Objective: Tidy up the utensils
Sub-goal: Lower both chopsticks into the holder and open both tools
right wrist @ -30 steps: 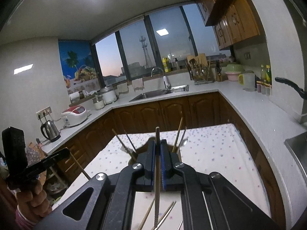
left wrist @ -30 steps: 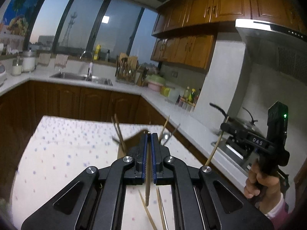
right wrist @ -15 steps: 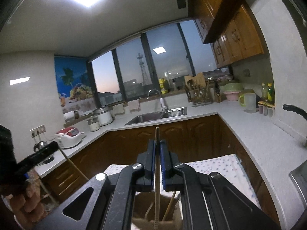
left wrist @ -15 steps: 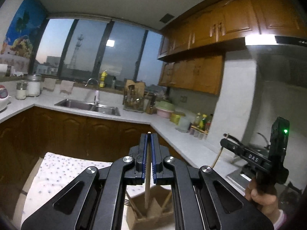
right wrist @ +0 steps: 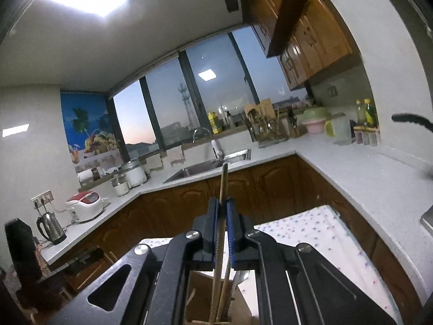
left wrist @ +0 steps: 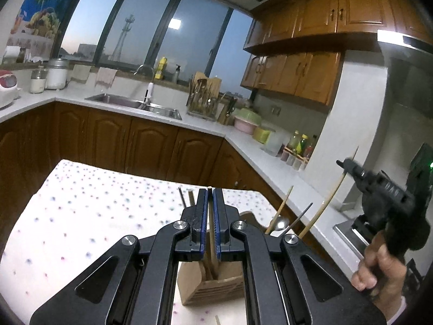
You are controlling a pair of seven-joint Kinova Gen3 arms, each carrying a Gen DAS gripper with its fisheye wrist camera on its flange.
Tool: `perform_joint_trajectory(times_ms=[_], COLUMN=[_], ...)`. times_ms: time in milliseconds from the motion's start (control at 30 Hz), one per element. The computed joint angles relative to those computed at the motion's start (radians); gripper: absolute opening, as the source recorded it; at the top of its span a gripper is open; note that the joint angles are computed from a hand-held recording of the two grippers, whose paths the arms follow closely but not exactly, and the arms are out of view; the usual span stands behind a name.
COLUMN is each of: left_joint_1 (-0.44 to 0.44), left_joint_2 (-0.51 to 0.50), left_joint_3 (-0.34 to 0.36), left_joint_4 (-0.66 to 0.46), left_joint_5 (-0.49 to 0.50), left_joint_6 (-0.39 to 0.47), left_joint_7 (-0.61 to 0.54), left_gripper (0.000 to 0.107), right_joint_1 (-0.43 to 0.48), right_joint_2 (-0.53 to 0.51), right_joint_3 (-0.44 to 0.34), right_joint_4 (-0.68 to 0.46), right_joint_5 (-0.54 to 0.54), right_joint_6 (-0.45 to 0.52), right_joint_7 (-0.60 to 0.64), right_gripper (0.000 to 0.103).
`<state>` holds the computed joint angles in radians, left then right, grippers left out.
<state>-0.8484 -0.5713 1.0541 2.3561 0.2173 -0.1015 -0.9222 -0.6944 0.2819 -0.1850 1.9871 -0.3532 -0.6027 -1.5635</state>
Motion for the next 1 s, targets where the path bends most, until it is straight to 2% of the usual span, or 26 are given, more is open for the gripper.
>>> perform_joint_trajectory(times_ms=[300, 533, 667, 767, 867, 900, 933, 967, 1000], left_joint_1=[-0.016, -0.027, -0.037, -0.044, -0.035, -0.019, 0.003, 0.02, 0.038], left_joint_2=[0.02, 0.028, 0.022, 0.013, 0.012, 0.011, 0.007, -0.005, -0.031], left_joint_3=[0.033, 0.044, 0.048, 0.052, 0.042, 0.028, 0.009, -0.007, -0.025], left_joint_4=[0.008, 0.01, 0.003, -0.006, -0.015, -0.014, -0.012, -0.013, -0.011], left_joint_5=[-0.007, -0.006, -0.006, -0.006, -0.009, -0.009, -0.008, -0.006, 0.001], left_joint_6=[-0.005, 0.003, 0.018, 0.037, 0.064, 0.07, 0.075, 0.086, 0.104], left_joint_7=[-0.008, -0.011, -0.01, -0.006, 0.0, 0.003, 0.006, 0.012, 0.022], left_gripper=[0.003, 0.003, 0.004, 0.004, 0.005, 0.012, 0.017, 0.034, 0.057], right_joint_1=[-0.038, -0.034, -0.052, -0.033, -0.014, -0.006, 0.011, 0.016, 0.021], right_joint_2=[0.05, 0.088, 0.086, 0.077, 0.068, 0.063, 0.057, 0.056, 0.046], right_joint_3=[0.01, 0.016, 0.043, 0.033, 0.023, 0.016, 0.002, -0.004, -0.007], right_joint_4=[-0.023, -0.029, -0.037, -0.047, -0.053, -0.05, -0.042, -0.037, -0.021], right_joint_5=[-0.051, -0.019, -0.023, 0.001, 0.029, 0.041, 0.063, 0.076, 0.085], right_joint_6=[-0.002, 0.104, 0.152, 0.193, 0.228, 0.232, 0.232, 0.225, 0.21], right_joint_7=[0.043, 0.019, 0.028, -0.002, -0.033, -0.051, -0.078, -0.096, -0.114], right_gripper=[0.005, 0.006, 0.006, 0.006, 0.011, 0.013, 0.022, 0.032, 0.036])
